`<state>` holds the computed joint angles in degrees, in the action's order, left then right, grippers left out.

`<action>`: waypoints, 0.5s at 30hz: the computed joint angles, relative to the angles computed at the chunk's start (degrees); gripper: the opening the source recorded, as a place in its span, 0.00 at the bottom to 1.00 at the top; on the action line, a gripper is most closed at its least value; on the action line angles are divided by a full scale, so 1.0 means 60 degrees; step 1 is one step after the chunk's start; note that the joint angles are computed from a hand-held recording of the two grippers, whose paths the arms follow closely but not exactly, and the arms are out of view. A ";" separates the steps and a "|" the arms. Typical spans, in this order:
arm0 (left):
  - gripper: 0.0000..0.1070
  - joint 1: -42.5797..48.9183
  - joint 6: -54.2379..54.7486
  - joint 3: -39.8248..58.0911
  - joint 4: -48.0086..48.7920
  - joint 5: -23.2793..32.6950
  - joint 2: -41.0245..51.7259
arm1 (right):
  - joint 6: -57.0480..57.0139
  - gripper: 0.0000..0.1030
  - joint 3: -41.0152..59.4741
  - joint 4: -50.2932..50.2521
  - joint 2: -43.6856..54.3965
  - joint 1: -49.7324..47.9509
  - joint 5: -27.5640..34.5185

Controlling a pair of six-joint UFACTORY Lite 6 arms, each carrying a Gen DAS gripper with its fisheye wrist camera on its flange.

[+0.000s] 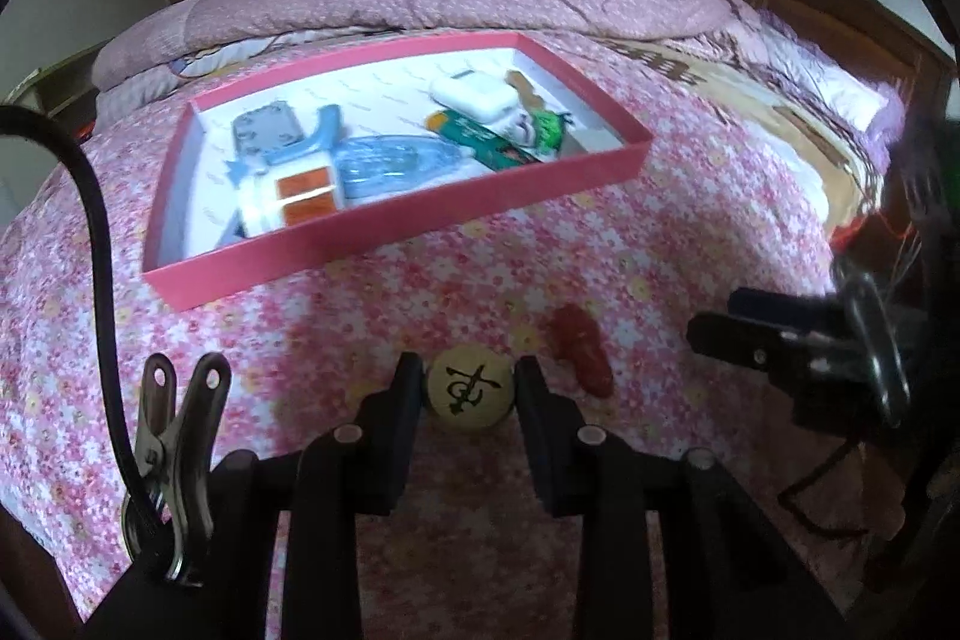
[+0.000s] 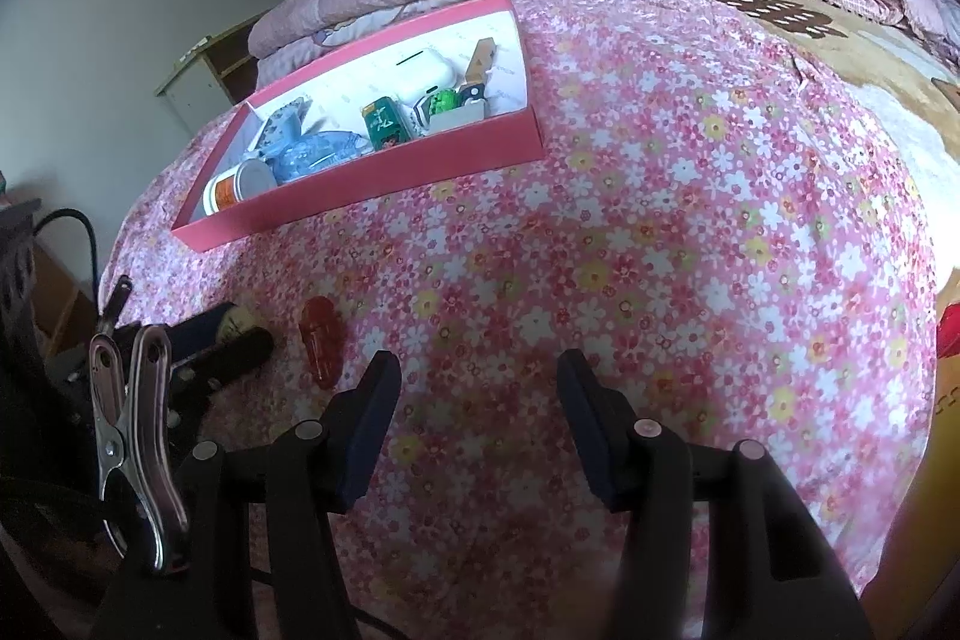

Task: Organize rigid objects
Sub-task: 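Grasp the cream mahjong tile with the left gripper while the right gripper reaches the red figure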

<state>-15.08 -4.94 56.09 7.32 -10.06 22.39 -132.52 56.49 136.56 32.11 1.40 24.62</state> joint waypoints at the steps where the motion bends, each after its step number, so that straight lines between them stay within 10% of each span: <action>1: 0.31 0.0095 -0.0117 -0.0051 0.0098 -0.0024 -0.0065 | 0.0166 0.54 0.0027 -0.0165 -0.0004 0.0015 -0.0001; 15: 0.31 0.0911 0.0416 -0.0640 -0.0481 -0.0207 -0.0664 | 0.0746 0.30 0.0839 -0.1129 0.0362 0.1206 -0.0107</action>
